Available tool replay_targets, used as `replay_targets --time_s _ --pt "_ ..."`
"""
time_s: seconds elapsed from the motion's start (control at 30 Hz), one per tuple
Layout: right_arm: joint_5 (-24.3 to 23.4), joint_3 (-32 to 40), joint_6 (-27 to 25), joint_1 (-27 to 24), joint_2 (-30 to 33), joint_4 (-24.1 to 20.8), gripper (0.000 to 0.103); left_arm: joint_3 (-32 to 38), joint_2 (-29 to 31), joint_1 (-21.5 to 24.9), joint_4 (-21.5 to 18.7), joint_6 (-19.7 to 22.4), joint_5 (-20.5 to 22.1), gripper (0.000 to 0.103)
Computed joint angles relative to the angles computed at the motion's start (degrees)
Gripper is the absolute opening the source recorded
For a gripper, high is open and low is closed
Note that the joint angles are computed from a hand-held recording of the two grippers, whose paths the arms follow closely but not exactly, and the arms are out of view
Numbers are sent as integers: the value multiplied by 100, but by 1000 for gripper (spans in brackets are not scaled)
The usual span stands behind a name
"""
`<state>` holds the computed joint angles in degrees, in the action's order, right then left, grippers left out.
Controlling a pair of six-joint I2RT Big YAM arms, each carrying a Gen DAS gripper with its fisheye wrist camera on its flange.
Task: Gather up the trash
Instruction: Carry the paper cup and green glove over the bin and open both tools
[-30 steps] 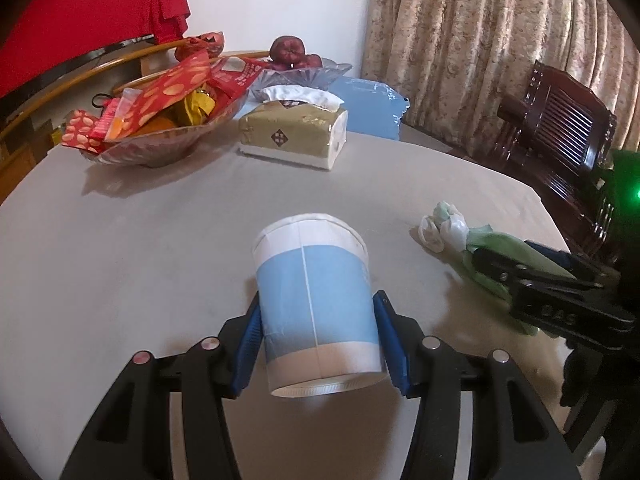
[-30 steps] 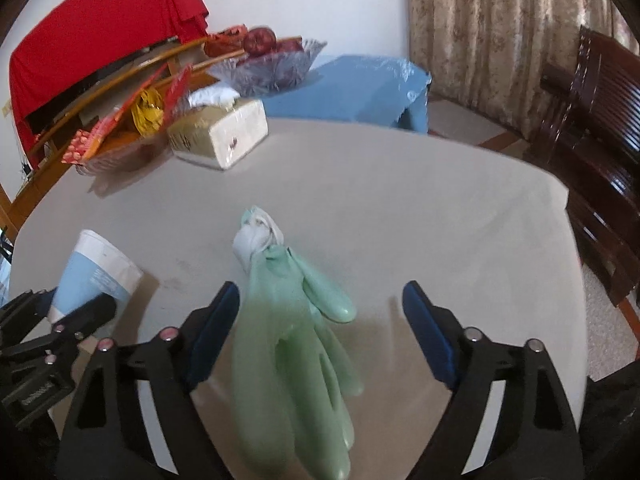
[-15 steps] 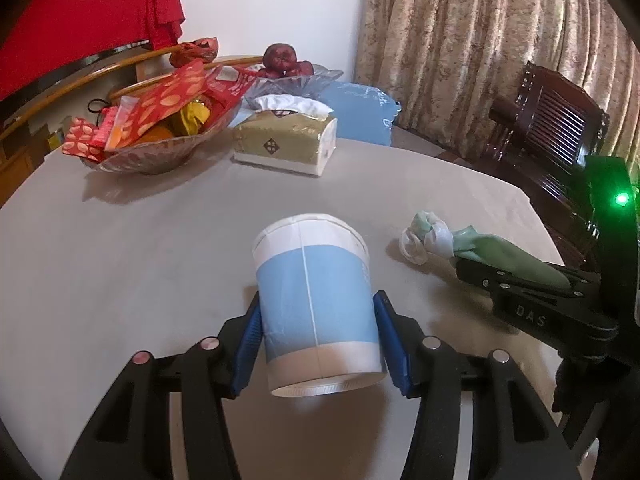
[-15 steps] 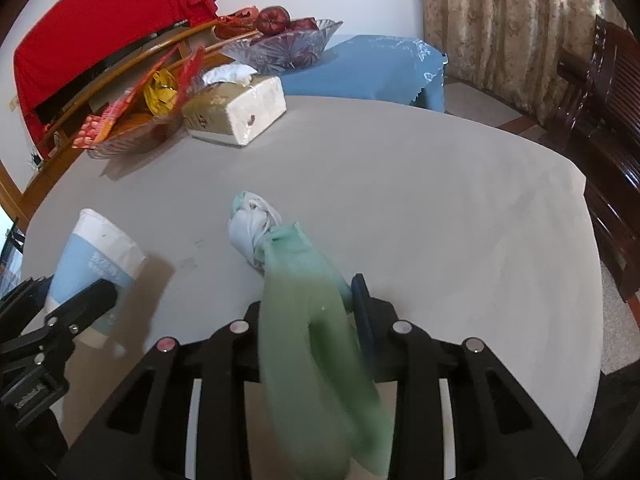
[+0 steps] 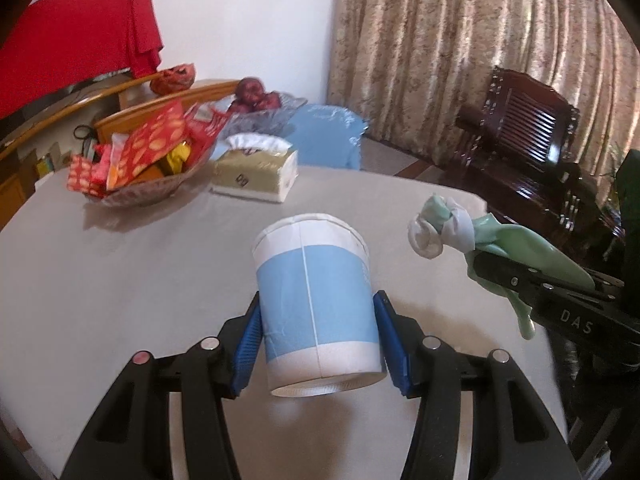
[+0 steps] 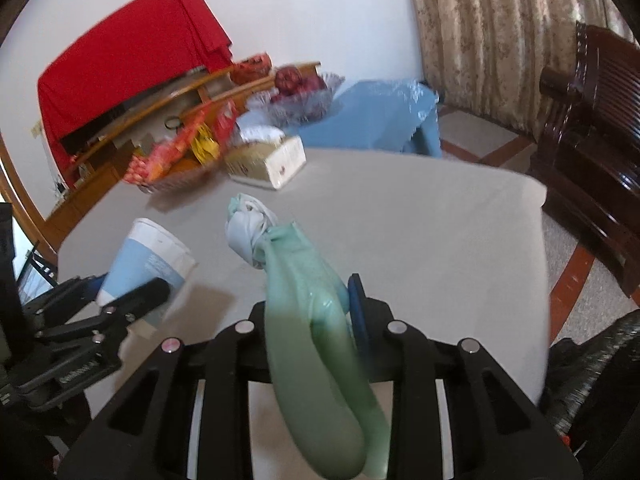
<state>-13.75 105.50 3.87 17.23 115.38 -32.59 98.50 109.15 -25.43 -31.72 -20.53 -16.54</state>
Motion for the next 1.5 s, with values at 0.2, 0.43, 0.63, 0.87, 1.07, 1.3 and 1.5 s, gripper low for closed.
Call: replay_targets --time_s 0.2,0.43,0.63,0.87,1.07,1.3,1.5 --pt "0 -816 42 -73 -770 292 27 -5 -220 -229 49 51 -59 53" --pt "44 -1715 79 -243 -1605 633 27 -36 -414 -523 147 131 -77 54" --pt "146 -2467 191 -500 -2342 919 27 26 -461 -782 168 157 55 54" --pt "385 -3207 300 -902 -2972 1078 27 459 -201 -1112 90 309 291 54" --pt "562 -3710 331 -1359 -3381 1219 27 1160 299 -1419 -74 556 542 54" --pt "662 -4058 314 -1940 -3512 1410 27 2390 1182 -1690 -496 757 877 54" --pt "696 -4058 265 -2280 -3158 1425 27 3748 2137 -1821 -1146 865 1019 54"
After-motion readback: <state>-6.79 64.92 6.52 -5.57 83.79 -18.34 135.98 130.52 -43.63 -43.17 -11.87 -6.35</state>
